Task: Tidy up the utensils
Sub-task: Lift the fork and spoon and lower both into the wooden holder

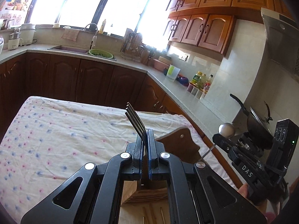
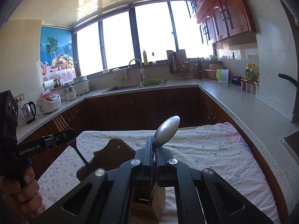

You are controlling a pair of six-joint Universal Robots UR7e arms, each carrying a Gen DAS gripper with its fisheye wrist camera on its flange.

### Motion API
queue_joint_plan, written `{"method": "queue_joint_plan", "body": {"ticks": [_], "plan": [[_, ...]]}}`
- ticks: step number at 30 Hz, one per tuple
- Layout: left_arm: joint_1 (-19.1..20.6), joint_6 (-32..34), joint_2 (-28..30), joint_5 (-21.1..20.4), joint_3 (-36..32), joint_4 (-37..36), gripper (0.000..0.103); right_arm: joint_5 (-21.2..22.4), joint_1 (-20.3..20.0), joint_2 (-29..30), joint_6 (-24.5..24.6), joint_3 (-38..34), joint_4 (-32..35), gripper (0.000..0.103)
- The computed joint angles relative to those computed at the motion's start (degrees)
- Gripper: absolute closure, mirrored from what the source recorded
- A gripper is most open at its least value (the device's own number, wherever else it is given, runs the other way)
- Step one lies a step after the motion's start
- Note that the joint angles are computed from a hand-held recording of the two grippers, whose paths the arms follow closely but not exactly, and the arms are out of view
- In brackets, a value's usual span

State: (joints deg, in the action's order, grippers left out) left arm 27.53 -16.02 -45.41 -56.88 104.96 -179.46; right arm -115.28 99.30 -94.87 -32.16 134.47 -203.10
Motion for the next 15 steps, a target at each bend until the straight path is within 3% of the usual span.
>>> {"method": "queue_joint_plan", "body": {"ticks": [7,15], "plan": [[0.18,-0.88,1.34,0.07,0.74,1.57,0.099,0.63,-2.88,0.39,1.02,0.5,3.69,0.101],[0.21,-1.36,1.32,-0.01,0.18,2.78,0.099,1.29,-3.53,-0.87,3.31,0.27,6.13,0.101]]}}
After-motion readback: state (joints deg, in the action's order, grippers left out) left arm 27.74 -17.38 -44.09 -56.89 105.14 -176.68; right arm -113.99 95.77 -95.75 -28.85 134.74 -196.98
